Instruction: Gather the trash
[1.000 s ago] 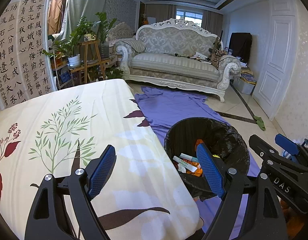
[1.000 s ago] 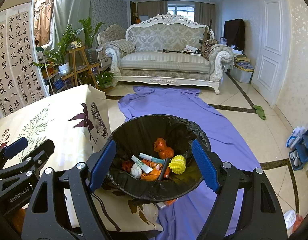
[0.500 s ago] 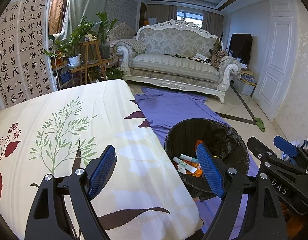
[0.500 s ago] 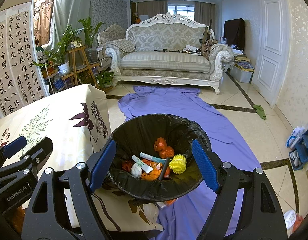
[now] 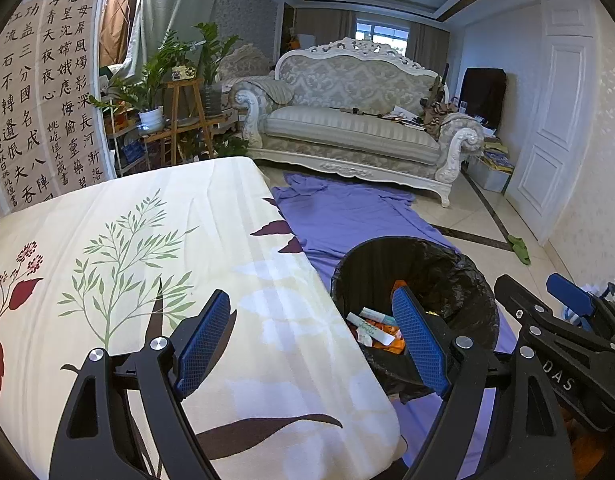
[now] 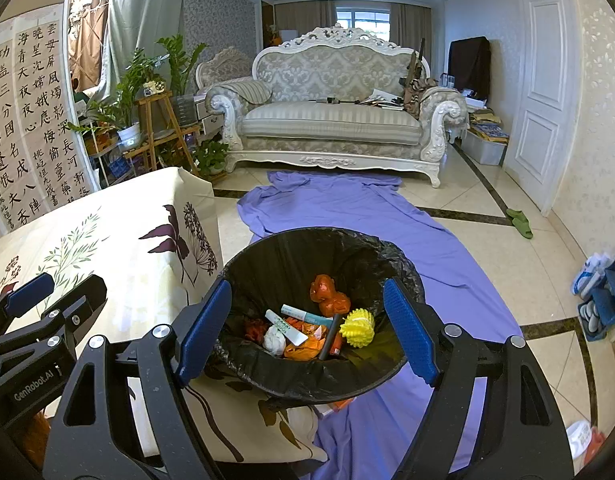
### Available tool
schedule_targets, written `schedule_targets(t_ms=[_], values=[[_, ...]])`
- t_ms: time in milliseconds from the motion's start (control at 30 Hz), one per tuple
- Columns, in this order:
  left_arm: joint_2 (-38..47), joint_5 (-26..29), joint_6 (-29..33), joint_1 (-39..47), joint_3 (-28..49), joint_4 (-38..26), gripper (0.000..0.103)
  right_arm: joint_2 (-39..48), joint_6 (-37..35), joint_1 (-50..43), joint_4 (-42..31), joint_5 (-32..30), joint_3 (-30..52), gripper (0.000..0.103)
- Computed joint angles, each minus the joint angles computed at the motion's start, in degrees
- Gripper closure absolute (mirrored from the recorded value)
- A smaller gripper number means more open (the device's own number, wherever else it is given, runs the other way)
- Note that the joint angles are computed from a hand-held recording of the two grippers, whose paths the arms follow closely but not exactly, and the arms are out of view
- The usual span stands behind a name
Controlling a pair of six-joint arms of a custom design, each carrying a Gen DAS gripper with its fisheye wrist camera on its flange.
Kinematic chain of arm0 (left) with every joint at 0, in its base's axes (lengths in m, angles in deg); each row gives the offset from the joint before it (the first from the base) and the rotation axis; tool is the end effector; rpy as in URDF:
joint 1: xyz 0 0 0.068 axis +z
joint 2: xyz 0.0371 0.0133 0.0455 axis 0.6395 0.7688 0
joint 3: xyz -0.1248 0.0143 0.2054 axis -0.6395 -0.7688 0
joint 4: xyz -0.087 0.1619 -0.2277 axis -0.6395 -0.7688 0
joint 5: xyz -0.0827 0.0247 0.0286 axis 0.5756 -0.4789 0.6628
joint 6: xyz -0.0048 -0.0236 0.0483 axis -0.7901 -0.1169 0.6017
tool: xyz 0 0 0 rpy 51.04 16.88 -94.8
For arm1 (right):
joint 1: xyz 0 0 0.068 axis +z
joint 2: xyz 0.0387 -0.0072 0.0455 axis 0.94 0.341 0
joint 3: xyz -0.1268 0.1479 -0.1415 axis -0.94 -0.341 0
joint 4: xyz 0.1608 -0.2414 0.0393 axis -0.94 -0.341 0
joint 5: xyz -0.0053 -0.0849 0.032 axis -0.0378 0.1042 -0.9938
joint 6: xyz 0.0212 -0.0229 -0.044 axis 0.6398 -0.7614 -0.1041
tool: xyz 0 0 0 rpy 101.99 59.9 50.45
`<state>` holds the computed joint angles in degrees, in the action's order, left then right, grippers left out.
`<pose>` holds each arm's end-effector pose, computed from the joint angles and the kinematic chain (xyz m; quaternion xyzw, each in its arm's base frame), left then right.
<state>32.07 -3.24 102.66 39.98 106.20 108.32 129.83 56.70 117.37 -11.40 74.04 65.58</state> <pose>0.2845 -0.0184 0.0424 0.2972 0.8441 -0.1800 0.4084 0.1560 0.1267 0.0135 0.3102 0.8333 -0.1301 0.4386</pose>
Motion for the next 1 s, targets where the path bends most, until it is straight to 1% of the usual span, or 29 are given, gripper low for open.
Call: schedule_targets(t_ms=[233, 367, 800, 867, 1000], values=[[-0.19, -0.06, -0.03, 0.22, -0.37, 0.49, 0.022, 0.01, 0.27, 0.15, -0.26, 0.07, 0.1, 0.026], [-0.84, 0.01, -0.13, 0.54, -1.76, 2.23, 0.022, 0.25, 0.15, 0.07, -0.03, 0.02, 0.18, 0.026], [-0.58, -1.53, -2.33, -1.22, -1.61, 2.75, 0.022, 0.25, 0.25, 0.14, -0.2, 0.05, 0.27, 0.026], [-0.51, -1.65, -2.48, -1.36, -1.62, 2.7, 0.021, 0.15, 0.34, 0.18, -0.36, -0.02, 0.29, 0.026], [-0.45, -2.32, -3.6, -1.98, -2.48, 4.5, 0.02, 0.37, 0.17, 0.12, -0.1, 0.08, 0.36, 0.026]])
